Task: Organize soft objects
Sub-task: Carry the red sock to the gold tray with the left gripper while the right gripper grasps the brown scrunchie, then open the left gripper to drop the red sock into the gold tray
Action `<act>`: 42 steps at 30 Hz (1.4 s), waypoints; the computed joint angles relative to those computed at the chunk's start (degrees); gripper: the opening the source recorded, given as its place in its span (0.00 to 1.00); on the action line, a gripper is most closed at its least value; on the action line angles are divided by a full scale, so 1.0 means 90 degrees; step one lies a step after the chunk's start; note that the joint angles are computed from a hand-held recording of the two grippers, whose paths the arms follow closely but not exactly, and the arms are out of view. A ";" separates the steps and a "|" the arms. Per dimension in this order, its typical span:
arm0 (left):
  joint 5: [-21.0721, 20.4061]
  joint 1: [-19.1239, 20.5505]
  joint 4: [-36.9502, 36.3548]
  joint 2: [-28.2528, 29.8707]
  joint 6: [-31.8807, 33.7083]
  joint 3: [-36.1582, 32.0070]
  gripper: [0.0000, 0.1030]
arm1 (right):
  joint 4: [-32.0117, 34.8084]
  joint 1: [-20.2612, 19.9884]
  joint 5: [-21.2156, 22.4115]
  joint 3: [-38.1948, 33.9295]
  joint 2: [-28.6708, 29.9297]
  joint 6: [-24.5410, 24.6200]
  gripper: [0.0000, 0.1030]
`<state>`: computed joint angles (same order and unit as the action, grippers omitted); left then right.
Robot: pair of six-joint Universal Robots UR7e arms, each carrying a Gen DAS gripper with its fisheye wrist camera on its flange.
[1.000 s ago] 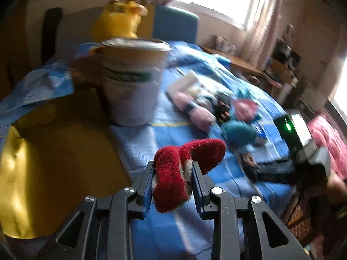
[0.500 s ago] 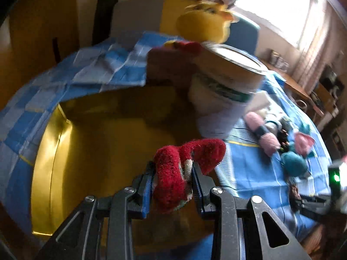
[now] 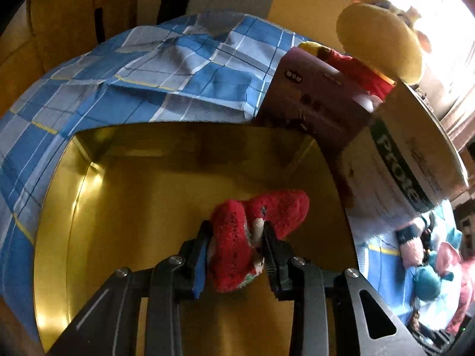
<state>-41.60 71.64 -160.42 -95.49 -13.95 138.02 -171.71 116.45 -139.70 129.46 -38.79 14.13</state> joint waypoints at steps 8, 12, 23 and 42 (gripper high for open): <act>0.0163 0.0081 -0.0881 0.0652 0.0463 -0.0196 0.51 | -0.0077 0.0013 -0.0040 0.0001 0.0028 -0.0066 0.26; 0.0405 -0.0112 -0.1193 0.0557 0.0661 0.0074 0.55 | -0.0122 0.0033 -0.0070 -0.0019 0.0072 -0.0085 0.26; 0.1488 -0.1580 -0.1066 -0.0957 0.0541 0.1401 0.79 | -0.0190 0.0074 -0.0110 -0.0009 0.0115 -0.0069 0.25; 0.2513 -0.3552 0.5132 -0.4656 -0.2445 0.1789 0.87 | -0.0630 0.0127 0.0346 0.0264 -0.0301 -0.0170 0.21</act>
<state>-18.97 39.67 -114.23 -137.39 -35.96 154.12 -177.39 117.59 -136.59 131.83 -41.50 12.59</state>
